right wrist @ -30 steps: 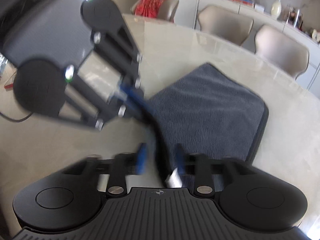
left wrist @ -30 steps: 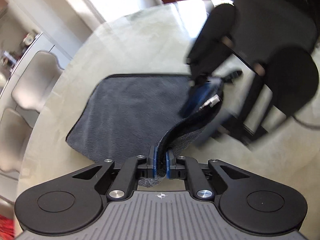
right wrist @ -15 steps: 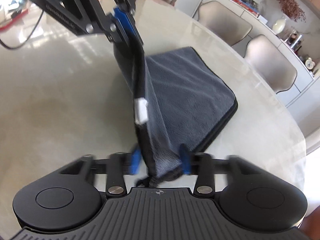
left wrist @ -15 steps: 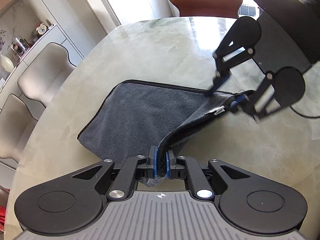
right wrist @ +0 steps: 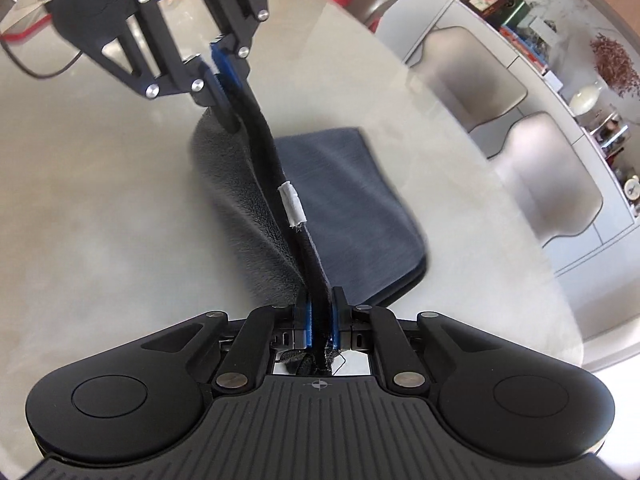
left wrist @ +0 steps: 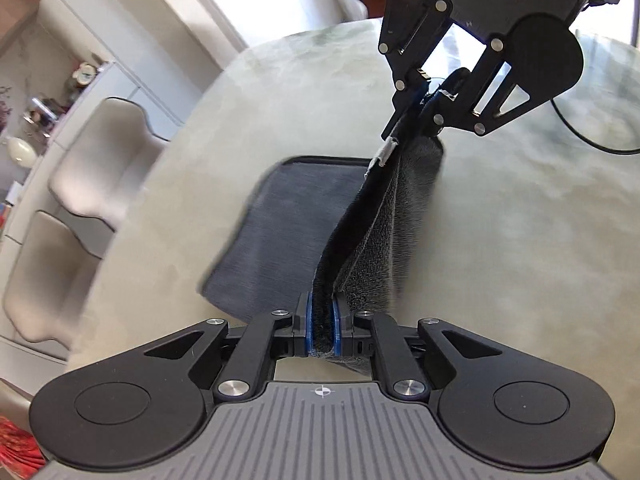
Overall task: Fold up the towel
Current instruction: 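Lift the towel end with both grippers and fold it over the towel, then open both grippers and pat the folded towel flat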
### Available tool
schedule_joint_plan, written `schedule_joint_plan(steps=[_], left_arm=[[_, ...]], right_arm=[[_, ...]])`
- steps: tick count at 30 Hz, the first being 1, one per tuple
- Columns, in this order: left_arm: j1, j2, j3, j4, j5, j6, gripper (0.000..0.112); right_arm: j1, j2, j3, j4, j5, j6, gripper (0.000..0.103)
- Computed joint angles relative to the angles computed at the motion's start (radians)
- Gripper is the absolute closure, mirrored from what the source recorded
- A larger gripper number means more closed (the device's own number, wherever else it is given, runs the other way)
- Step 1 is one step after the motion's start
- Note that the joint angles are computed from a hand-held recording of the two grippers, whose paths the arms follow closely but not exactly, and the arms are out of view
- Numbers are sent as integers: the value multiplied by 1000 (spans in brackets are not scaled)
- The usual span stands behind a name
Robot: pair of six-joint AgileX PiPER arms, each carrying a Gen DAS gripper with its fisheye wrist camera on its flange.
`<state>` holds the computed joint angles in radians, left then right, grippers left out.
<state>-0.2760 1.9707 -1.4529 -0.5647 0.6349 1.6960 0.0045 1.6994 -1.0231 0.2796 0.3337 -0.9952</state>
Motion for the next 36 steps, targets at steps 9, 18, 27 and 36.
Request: schedule_joint_plan(steps=[9,18,27,36], left_arm=[[-36,289,-448,173,103,-247,101],[-23,462,-700,239,229,-377,100],[0,595,-940,275,356,-517,88],[49,460,-700,162,190,-473,83]], right_arm=[[-69,299,-422,0,209,22,94],[-90,518,-728,-21,373,78,92],[-116,560,-765,63,353,59,83],[-181,428,-499,388,72,-161,70]])
